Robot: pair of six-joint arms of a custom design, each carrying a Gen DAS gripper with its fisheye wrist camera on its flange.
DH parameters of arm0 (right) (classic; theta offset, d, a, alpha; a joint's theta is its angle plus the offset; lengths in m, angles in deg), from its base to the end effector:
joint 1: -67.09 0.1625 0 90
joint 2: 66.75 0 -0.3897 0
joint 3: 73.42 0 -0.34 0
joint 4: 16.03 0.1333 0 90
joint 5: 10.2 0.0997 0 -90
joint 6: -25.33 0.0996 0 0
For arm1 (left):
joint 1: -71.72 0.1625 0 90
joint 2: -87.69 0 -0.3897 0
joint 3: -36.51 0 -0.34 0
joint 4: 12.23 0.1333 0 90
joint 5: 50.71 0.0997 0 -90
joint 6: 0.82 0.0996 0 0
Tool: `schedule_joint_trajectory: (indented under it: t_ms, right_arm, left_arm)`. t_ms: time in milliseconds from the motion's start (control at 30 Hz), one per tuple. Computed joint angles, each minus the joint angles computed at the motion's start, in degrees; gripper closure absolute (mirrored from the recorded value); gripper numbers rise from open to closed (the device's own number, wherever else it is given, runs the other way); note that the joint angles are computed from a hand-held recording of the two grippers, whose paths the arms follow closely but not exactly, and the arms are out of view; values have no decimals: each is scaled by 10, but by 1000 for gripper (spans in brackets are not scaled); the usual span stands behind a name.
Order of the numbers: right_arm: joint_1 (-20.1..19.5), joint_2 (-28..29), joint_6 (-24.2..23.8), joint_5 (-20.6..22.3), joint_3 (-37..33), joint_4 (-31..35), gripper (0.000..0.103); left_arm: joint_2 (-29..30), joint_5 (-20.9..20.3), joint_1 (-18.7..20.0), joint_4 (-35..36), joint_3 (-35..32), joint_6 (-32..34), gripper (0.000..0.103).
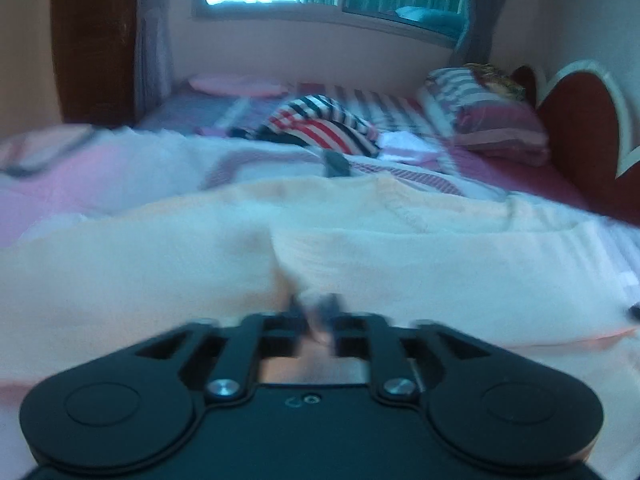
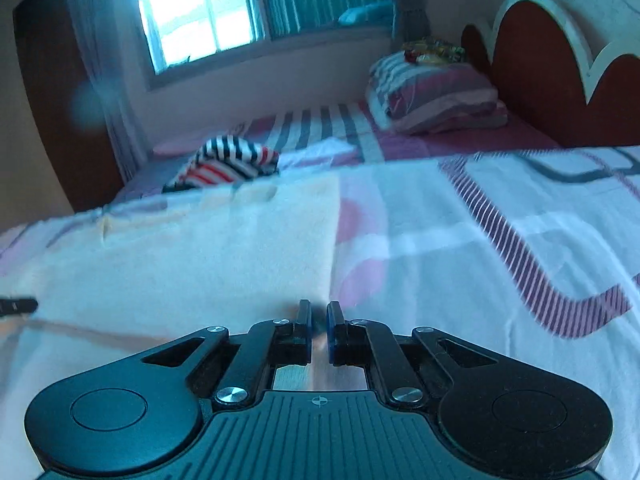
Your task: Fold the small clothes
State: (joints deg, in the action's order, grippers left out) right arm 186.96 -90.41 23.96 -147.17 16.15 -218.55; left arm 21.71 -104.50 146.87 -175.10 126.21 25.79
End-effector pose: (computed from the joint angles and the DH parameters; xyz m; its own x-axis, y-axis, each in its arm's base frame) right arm 0.3581 -0.5020 0.0343 -0.8479 0.1065 0.5194 -0.3625 0.5984 -0.7145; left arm 0.0330 -0.6252 0.4045 -0.7246 0.0819 -0.6843 0.5505 0.6661 -0.5032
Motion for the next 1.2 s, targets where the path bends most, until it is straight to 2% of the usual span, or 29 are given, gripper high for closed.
schedule_joint_trajectory:
  t_ms: [33,67,100,267,367,400,433,500,567,667,833,933,1033,1100,1200]
  right_arm:
    - [1,0,-7,6,2,-17,97]
    - [2,3,-13,8,-2,-30,97]
    - [2,8,-18,16,-11,-37,97]
    - [-2,55,-23,120,-102,60,97]
    - [-2,72,-65,147,-131,121,97]
    - [-3,71,-90,143,-127,123,97]
    - [-4,71,-112,120,-123,114,98]
    - [-17,51,-93,77,-97,77,98]
    - [-35,30,-71,63,-84,53,98]
    - [-52,25,-62,88,-112,55,98]
    - [-50,70,-133,148,-204,144,97]
    - [-53,94,-164,146,-233,167,98]
    - [-68,99,-135,96,-240,132,98]
    - [-75,87,-98,59,-220,103,98]
    - [-90,64,-74,80,-202,111,100]
  left_arm:
    - [6,32,-9,-59,13,34,60]
    - [6,44,-17,-94,23,55,59]
    - [5,34,-22,-106,31,52,59]
    - [16,-25,-53,-66,62,38,55]
    - [29,-27,-44,-48,61,35,52]
    - [27,-41,-36,-54,60,47,51]
    - [24,-36,-30,-55,54,51,51]
    - [30,-7,-21,-71,32,67,54]
    - [36,-4,-13,-75,9,68,54]
    - [50,-16,-12,-72,-12,73,54]
    - [76,-10,-22,-64,-25,60,53]
    - [83,-1,-19,-61,-38,60,51]
    - [84,0,-8,-57,-53,75,51]
    - [83,-4,-2,-54,-60,78,50]
    - [83,-2,-3,-61,-57,79,50]
